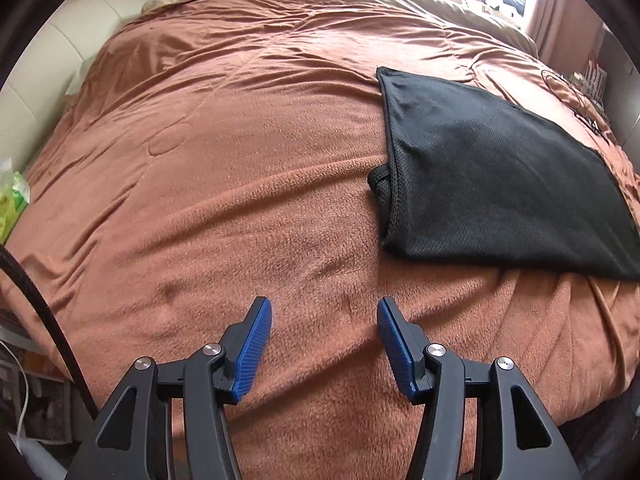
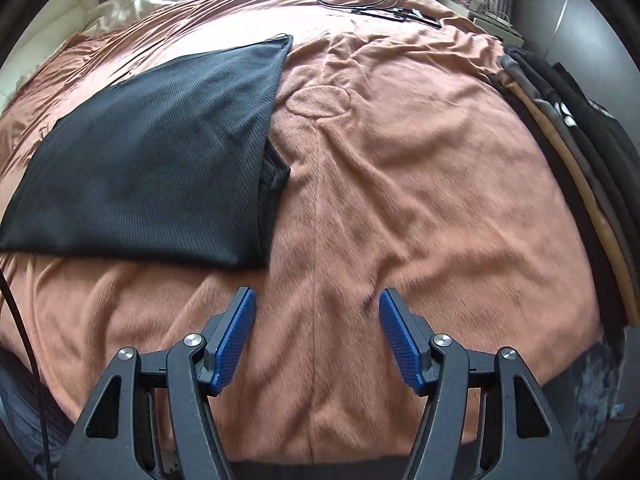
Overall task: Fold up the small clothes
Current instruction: 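Move both grippers to the long side edge of the folded shirt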
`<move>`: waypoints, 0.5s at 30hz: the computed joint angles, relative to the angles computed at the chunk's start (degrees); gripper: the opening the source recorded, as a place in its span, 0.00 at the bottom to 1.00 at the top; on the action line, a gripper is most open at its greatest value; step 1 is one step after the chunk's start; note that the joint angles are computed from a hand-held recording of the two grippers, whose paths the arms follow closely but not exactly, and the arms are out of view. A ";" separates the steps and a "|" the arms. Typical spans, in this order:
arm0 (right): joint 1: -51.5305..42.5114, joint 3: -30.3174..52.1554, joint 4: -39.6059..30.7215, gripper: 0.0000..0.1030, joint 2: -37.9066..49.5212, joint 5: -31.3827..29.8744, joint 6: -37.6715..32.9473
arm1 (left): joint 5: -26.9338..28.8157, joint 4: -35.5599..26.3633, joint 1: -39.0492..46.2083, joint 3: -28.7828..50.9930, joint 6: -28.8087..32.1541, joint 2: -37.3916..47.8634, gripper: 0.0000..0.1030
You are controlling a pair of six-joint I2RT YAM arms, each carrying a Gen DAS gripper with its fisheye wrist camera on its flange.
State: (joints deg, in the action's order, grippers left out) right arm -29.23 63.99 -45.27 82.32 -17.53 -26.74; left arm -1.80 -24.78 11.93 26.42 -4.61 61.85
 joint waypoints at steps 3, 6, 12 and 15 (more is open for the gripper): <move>-3.35 -0.73 -2.77 0.61 -3.61 -4.21 -1.76 | 1.84 -3.80 1.53 -0.71 1.09 -6.50 0.55; -6.89 -1.27 -5.87 0.61 -7.32 -9.54 -3.83 | 4.25 -6.52 3.29 -0.65 1.35 -10.80 0.55; -13.26 0.34 -12.10 0.61 -7.86 -18.53 -6.47 | 8.70 -8.03 5.33 -0.17 -0.16 -14.25 0.55; -15.08 2.18 -14.53 0.60 -5.20 -22.27 -6.11 | 12.02 -7.21 6.92 0.07 -1.53 -13.40 0.55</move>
State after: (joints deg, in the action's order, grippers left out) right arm -44.31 66.16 -59.80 77.12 -39.80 -32.85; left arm 10.22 -31.99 18.85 26.50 -6.14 48.45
